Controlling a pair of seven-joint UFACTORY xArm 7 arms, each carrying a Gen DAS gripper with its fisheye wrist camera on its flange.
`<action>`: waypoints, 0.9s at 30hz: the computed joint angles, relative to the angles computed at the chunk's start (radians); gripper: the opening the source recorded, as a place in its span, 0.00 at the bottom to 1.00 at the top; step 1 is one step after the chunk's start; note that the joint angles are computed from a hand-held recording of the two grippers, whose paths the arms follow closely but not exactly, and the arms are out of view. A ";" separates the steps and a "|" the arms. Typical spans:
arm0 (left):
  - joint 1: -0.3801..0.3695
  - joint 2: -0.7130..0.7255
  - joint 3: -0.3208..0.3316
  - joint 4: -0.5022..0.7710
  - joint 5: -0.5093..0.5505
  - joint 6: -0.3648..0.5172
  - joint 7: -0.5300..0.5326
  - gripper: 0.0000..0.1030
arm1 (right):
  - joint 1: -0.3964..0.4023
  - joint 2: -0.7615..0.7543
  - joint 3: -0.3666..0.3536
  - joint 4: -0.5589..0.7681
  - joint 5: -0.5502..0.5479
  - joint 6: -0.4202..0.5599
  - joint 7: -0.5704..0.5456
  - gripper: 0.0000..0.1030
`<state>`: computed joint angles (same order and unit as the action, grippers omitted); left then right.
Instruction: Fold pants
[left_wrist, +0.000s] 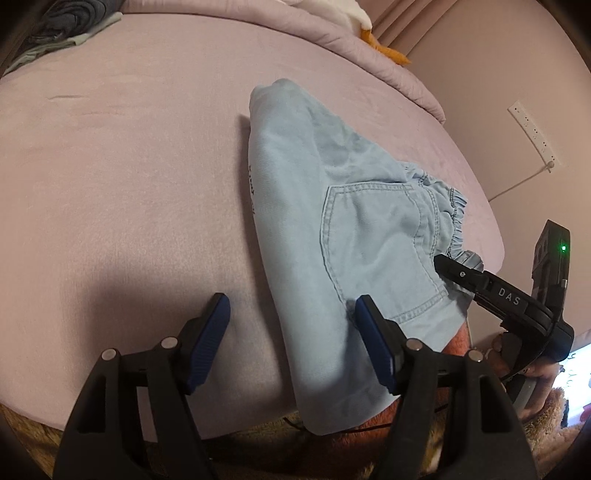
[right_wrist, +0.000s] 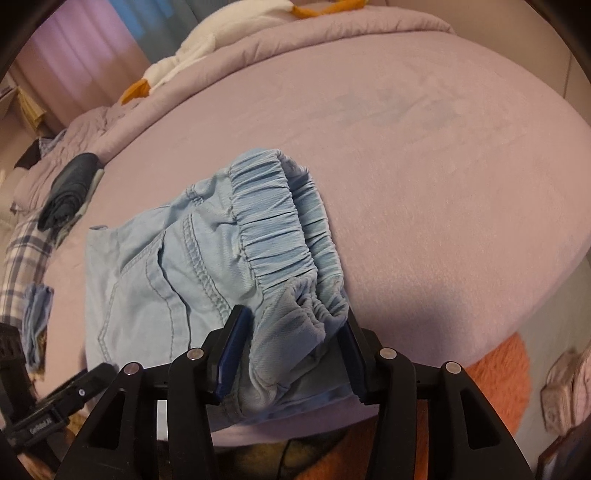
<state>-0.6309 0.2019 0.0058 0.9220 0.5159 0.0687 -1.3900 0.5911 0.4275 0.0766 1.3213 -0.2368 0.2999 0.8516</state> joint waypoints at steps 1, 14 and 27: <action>-0.022 -0.001 0.025 -0.001 0.028 -0.005 -0.033 0.67 | 0.001 -0.003 -0.003 -0.006 -0.003 -0.008 0.002 0.47; -0.034 -0.029 0.038 -0.023 0.246 0.003 -0.292 0.67 | 0.043 -0.062 -0.068 -0.151 0.006 -0.195 0.052 0.47; 0.034 -0.055 -0.099 -0.021 0.114 0.105 -0.220 0.69 | -0.031 -0.098 0.021 -0.169 0.031 -0.172 0.017 0.37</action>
<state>-0.5972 0.1465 -0.0935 0.9013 0.6303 0.1736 -1.6101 0.5599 0.3292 0.0974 1.1528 -0.2055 0.1276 0.8691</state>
